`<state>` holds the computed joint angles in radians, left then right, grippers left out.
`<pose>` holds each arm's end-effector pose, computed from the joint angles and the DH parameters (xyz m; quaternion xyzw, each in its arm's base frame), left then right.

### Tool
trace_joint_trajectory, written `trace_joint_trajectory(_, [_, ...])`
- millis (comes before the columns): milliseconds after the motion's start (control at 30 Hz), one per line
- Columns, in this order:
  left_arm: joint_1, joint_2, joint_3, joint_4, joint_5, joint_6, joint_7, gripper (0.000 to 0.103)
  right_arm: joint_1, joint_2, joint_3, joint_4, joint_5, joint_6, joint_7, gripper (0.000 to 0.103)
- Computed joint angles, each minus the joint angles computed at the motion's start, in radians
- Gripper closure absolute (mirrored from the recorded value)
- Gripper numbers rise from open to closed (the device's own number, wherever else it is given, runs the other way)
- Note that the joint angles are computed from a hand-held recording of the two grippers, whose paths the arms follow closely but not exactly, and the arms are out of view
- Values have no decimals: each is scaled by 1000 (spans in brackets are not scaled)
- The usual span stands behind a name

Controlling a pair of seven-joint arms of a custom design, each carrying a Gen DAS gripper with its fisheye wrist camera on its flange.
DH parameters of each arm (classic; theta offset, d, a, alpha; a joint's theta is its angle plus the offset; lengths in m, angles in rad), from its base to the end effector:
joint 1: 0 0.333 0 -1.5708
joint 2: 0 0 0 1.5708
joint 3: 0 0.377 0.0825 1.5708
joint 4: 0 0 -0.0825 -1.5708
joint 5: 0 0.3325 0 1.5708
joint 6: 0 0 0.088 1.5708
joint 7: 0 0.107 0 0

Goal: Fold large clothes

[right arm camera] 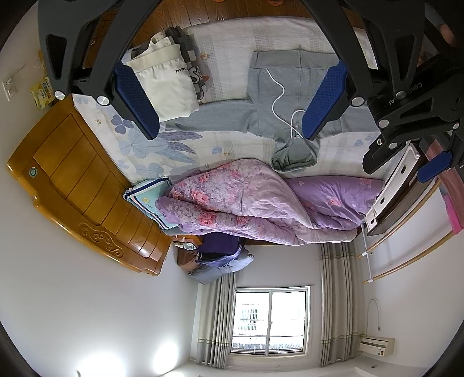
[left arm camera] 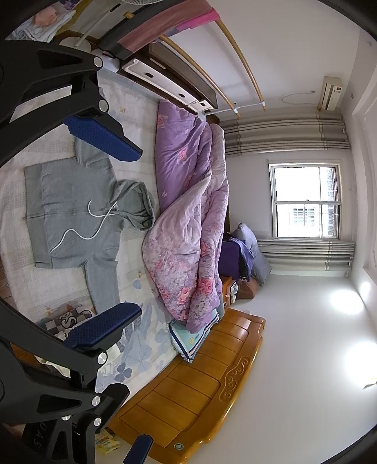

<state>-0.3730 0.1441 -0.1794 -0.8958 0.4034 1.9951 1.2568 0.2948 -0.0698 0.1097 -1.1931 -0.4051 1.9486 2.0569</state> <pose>0.4598 -0.2355 0.9484 -0.5527 0.6748 -0.3580 0.3332 0.4281 0.1594 0.9300 -0.6035 0.6631 -0.3238 0.3019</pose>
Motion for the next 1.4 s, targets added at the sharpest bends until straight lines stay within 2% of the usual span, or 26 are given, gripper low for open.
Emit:
trace_joint_trajectory(333, [30,-22,-2,-58,-21,56,22,5,-2,2,-2,0,2,2,-3,8])
trace_joint_trajectory(800, [52,-4,3,-33,-67,46,64,5,-10,4,-10,-7,18,8,-12,8])
trace_joint_trajectory(1400, [47,12,11,-6,-79,30,81,5,-6,8,-8,-7,15,-3,-8,8])
